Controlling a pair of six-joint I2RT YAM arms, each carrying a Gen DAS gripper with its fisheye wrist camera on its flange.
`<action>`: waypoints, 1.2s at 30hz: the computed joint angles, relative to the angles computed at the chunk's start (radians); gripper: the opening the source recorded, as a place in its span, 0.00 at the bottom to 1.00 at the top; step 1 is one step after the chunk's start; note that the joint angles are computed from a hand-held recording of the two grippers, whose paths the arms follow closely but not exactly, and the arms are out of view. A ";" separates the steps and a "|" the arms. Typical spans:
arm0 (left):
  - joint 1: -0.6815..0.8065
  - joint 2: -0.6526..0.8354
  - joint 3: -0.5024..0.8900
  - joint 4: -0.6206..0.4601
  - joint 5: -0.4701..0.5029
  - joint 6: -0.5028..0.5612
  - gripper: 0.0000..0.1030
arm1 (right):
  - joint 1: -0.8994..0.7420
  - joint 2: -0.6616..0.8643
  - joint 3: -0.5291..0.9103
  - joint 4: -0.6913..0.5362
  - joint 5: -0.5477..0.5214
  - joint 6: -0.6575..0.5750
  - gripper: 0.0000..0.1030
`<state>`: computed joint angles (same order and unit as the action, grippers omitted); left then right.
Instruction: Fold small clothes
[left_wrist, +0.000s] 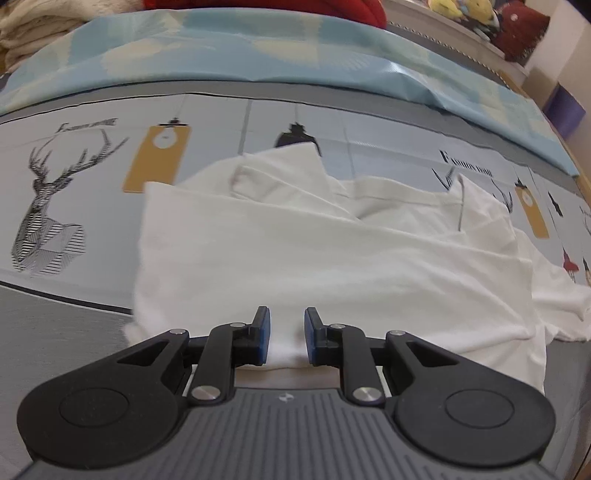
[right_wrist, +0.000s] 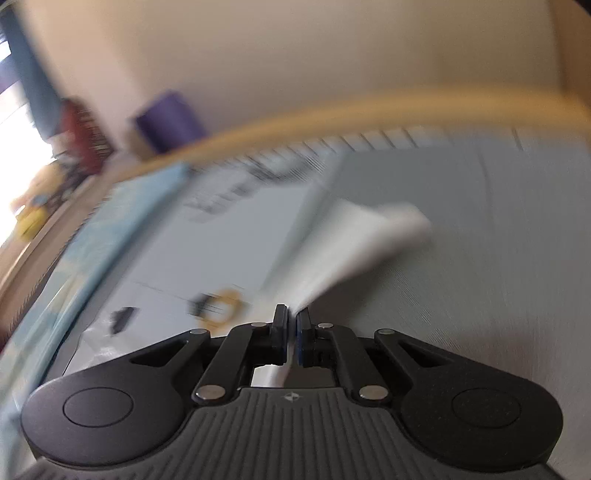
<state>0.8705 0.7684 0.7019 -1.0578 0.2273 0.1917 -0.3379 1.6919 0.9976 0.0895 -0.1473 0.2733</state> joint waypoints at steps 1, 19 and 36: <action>0.044 0.007 0.009 -0.008 0.017 0.031 0.21 | 0.050 -0.061 -0.044 0.033 0.011 -0.049 0.04; 0.599 0.290 0.212 -0.133 0.260 0.401 0.21 | 1.303 -0.301 -0.178 -0.413 -0.059 -0.285 0.05; 0.132 0.058 0.014 0.120 0.194 0.005 0.21 | 0.882 -0.353 -0.153 -0.479 0.204 -0.111 0.35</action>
<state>1.0026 0.8267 0.7160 -0.9377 0.4214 0.1968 0.5437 1.3388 0.8450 -0.3893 0.0569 0.1621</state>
